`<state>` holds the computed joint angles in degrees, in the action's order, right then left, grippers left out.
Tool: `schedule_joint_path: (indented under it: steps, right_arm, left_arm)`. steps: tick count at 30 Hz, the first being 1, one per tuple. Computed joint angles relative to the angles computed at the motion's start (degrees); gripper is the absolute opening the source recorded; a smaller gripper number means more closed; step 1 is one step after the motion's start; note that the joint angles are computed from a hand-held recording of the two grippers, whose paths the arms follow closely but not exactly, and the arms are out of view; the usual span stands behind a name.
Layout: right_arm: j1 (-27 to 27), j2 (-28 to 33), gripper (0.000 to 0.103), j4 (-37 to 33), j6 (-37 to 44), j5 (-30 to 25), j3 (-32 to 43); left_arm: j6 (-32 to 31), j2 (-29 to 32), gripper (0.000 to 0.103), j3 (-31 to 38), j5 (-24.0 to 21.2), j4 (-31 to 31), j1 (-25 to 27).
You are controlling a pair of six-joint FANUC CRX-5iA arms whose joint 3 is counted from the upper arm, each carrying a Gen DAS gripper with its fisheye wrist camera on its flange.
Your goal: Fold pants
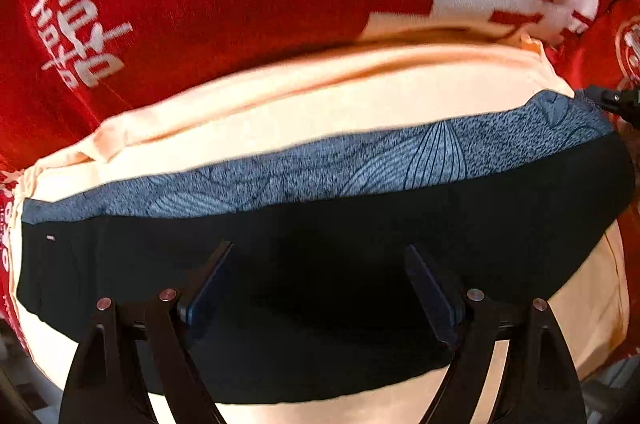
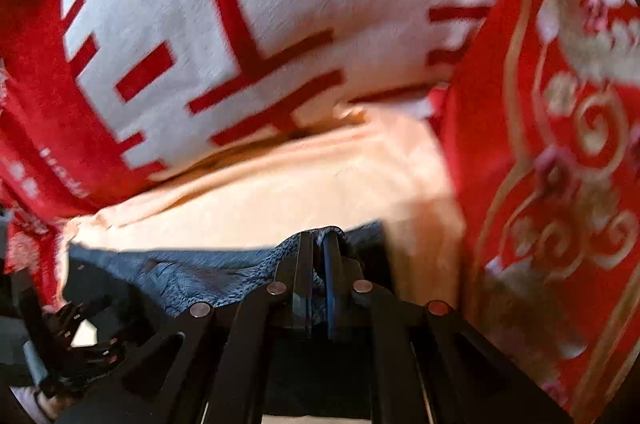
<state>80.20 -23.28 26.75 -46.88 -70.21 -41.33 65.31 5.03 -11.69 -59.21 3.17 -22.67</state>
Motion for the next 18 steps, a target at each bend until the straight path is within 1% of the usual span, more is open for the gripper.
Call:
schedule_joint_path:
  steps: [1,2,3,4,5,6,7,8,9,11,12,13,15,18]
  right_arm:
    - [-0.9,0.0,0.009,-1.1,-0.3,0.2,-0.5]
    - [-1.5,-0.1,0.017,-2.6,-0.1,0.5,-0.7]
    - [-3.1,0.1,0.041,-5.2,1.3,1.3,-0.5]
    - [-4.1,0.7,0.047,-7.9,2.2,1.2,0.2]
    - [-3.4,0.4,0.047,-7.7,1.0,1.0,0.0]
    - [-2.1,0.6,0.047,-6.7,0.3,-0.6,0.8]
    - [-1.2,1.2,0.047,-6.4,0.7,-2.7,1.9]
    - [0.2,2.4,0.047,-5.8,1.3,-5.9,3.8]
    - [1.8,3.3,0.047,-4.7,1.2,-8.5,5.2]
    - [4.3,4.5,0.047,-3.4,0.9,-11.0,7.2]
    - [4.3,5.4,0.047,-4.4,1.9,-11.9,8.4]
    - [4.2,5.3,0.047,-5.0,2.1,-11.4,8.3]
    - [3.0,3.9,0.047,-5.9,2.0,-8.6,6.9]
    - [0.3,1.0,0.047,-6.3,0.5,-3.0,3.3]
  left_arm:
    - [1.3,0.2,0.085,0.0,1.3,-1.3,-0.6]
    - [3.1,0.9,0.085,0.3,2.5,-3.5,-1.5]
    - [5.6,2.5,0.085,1.2,2.6,-6.1,-2.5]
    - [7.2,4.4,0.088,2.4,1.6,-6.9,-2.8]
    - [8.4,5.2,0.091,2.3,1.8,-6.2,-2.4]
    - [9.5,5.1,0.094,2.0,2.7,-5.5,-1.9]
    - [9.4,5.4,0.094,2.3,2.1,-5.0,-1.6]
    - [9.1,5.5,0.094,2.7,1.4,-4.7,-1.3]
    - [8.9,5.2,0.094,2.5,1.6,-4.6,-1.1]
    - [8.0,4.1,0.094,1.9,2.1,-4.4,-0.6]
    - [7.7,3.9,0.094,1.9,2.1,-4.5,-0.4]
    - [7.7,3.8,0.094,2.0,2.0,-4.7,-0.2]
    - [7.4,3.7,0.094,2.1,1.8,-5.0,0.2]
    - [6.7,3.6,0.094,1.9,2.0,-5.8,0.5]
